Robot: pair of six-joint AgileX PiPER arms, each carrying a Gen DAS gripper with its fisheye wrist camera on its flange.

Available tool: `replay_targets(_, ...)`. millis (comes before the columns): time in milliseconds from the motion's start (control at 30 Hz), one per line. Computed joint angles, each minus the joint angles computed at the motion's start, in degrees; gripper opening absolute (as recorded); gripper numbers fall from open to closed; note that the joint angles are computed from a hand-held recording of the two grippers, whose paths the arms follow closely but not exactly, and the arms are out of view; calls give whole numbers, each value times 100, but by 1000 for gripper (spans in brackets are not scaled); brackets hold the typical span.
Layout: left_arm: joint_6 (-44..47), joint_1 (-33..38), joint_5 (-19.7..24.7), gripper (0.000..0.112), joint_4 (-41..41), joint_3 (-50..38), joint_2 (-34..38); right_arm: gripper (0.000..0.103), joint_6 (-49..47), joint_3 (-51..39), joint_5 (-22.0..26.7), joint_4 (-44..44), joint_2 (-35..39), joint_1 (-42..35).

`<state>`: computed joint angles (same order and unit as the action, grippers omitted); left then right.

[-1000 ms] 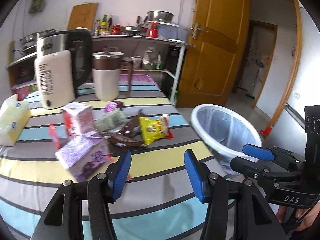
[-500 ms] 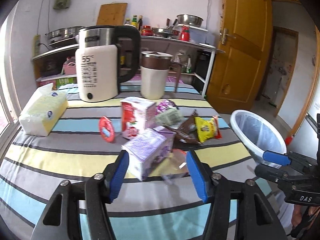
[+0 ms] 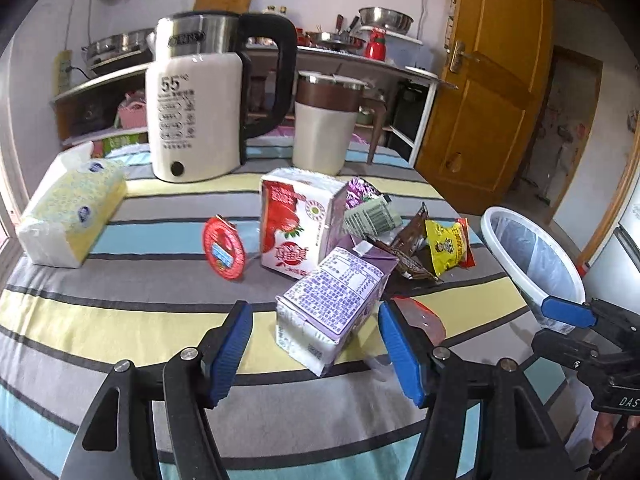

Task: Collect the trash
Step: 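Grasp the purple milk carton with the left tool while the right tool grasps the clear plastic cup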

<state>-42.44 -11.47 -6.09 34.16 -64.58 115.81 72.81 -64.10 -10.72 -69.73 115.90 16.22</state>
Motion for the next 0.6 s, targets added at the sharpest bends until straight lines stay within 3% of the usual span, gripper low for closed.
replay_targets(133,-1041,7,-96,63,1084,-103,99,60,310,-70,47,-324,36,30)
replay_targets(233,-1946,26,-177,45,1956,-155,149,60,552,-103,75,-580,45,52)
replay_targets(267,-2045,28,-202,44,2044,-150,162,60,664,-129,84,-695,58,59)
replay_targets(600,-393,187,-520,43,257,494,-156,60,1488,-336,107,-1566,176,178)
